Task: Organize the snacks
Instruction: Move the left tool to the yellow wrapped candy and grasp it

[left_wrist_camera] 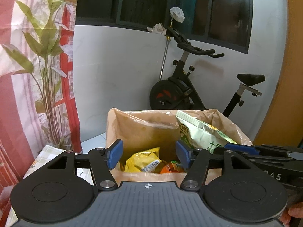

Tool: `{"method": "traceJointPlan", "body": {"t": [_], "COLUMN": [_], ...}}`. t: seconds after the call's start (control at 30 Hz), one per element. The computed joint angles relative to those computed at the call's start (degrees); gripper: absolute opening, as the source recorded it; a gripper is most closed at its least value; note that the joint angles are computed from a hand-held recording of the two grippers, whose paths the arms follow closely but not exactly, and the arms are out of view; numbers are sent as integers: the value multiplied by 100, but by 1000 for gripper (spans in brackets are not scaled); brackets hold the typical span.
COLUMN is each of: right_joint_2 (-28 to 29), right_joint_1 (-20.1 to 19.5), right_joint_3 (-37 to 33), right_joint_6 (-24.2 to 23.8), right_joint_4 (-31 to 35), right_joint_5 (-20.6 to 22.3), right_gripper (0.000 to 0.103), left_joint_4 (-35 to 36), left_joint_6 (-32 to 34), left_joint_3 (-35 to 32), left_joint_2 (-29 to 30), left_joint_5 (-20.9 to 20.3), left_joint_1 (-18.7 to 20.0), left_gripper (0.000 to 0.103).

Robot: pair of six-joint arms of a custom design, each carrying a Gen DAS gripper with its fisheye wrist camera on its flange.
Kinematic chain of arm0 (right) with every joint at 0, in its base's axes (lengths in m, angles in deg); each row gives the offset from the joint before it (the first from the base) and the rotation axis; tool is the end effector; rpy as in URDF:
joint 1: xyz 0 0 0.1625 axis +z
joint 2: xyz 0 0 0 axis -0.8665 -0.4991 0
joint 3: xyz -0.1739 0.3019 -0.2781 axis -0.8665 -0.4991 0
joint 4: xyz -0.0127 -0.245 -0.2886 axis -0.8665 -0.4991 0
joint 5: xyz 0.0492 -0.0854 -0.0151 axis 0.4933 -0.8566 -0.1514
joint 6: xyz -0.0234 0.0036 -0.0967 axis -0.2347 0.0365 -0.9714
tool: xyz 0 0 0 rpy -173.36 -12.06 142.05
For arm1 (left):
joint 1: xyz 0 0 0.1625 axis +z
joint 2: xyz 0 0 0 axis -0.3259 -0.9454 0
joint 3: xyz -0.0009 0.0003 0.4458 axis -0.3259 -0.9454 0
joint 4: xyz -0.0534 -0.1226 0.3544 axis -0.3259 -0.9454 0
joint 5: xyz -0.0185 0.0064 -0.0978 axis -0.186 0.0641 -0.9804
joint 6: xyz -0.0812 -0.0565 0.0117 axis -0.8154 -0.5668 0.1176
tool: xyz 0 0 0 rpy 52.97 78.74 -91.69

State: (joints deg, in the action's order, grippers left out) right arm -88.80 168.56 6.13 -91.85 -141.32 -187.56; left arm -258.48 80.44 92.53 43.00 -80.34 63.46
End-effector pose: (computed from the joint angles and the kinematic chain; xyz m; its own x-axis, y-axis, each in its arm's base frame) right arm 0.3129 -0.6133 0.2859 -0.8182 -0.2922 0.4951 -0.5721 0.4990 -0.6509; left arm -0.3310 -0.6122 0.2480 -0.7580 0.2121 -0.6168 0.6316 0.4747 -0.6130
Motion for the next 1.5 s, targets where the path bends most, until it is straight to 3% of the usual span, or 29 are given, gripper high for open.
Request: {"method": "traceJointPlan", "body": {"t": [0.4, 0.7, 0.93, 1.13, 1.37, 1.5], "right_joint_2": [-536, -679, -538, -430, -153, -40], "right_joint_1": [81, 31, -53, -141, -52, -26], "right_joint_3": [1275, 2270, 2849, 3154, 3206, 3177], "right_joint_6": [7, 66, -20, 195, -90, -323], "right_joint_4": [-1163, -1851, -1874, -1364, -994, -866], "right_joint_5": [118, -158, -573, -649, -848, -1019], "right_gripper": [36, 36, 36, 36, 55, 57], "left_joint_4": [-228, -162, 136, 264, 346, 380], "left_joint_6": [-534, -1264, -1632, -1742, -1841, -1832], "left_joint_3": [1200, 2070, 2417, 2574, 2592, 2572], "left_joint_2": [-628, -792, -817, -782, -714, -651], "left_joint_5": [114, 241, 135, 55, -125, -228], "left_joint_1": [-259, -260, -119, -53, 48, 91], "left_gripper": [67, 67, 66, 66, 65, 63]}}
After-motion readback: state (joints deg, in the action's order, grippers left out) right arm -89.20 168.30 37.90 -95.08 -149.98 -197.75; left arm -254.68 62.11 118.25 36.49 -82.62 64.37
